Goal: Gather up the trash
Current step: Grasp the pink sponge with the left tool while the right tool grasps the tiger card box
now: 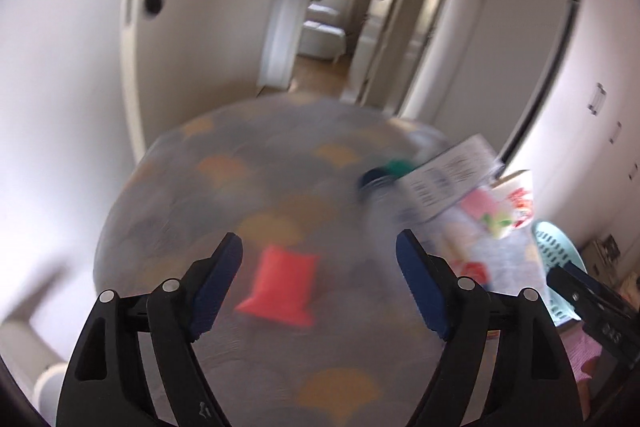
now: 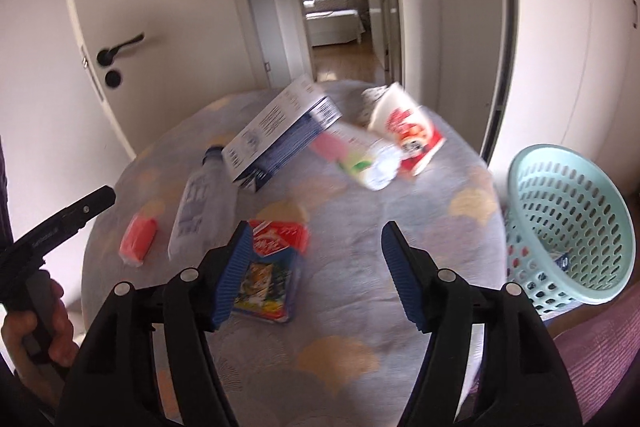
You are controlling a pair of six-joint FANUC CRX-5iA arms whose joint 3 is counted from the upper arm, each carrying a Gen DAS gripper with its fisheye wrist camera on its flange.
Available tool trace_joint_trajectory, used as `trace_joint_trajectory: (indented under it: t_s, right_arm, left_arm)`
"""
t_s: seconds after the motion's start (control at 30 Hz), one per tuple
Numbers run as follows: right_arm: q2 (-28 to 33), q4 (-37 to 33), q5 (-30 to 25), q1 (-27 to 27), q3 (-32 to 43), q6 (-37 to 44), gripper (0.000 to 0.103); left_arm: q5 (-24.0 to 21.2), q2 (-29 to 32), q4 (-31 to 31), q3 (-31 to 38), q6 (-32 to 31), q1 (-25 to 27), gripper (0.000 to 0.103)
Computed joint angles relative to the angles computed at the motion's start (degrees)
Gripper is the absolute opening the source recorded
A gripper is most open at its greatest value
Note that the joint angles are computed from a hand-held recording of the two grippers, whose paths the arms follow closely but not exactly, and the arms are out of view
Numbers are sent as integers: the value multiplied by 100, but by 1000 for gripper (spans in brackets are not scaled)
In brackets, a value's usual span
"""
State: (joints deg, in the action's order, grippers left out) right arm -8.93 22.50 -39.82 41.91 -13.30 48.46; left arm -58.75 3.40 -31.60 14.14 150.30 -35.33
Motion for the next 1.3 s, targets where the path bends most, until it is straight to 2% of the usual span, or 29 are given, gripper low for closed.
trace_joint_trajectory:
  t_s: [0.1,0.2,0.37,0.5,0.63,0.7,0.93,1.17,1.2,1.23,1.3]
  right_arm:
    - [145,-57,-30,99,79,109,64]
    - [242,-113,-62,138,130,155,65]
    - [340,-237,-130,126,215,280,69]
    - [404,-362,-172,98,273,326,74]
    - [502,-612,-241,65,393,443,77]
    - [562,-645,-297,66,434,449,77]
    - [777,-1008,-507,80,680,725,77]
    - [1057,-662,-844,298,789,555,76]
    - [1069,-674,-866,307,795,582,75]
    - [1086,-532,-899,344,766,518,68]
    - [1086,-472,-890,360,746,521,63]
  left_arm:
    - [292,-190,311,-420,-18,296,77]
    - [646,-353,738,-833,-361,590,79]
    - [551,-122,1103,-835,-758,698,79]
    - [178,112,834,-527,-895,532,76]
    - [-295,386,468,-141,-947,270,42]
    - [-312,394,428,-124,-961,231,39]
    - [33,235,553,-342,-834,278,38]
    - [215,160,584,-408,-821,284,38]
    - [433,67,677,-543,-835,332,38]
    - [737,-55,843,-730,-894,413,38]
    - [985,-165,948,-865,-930,457,38]
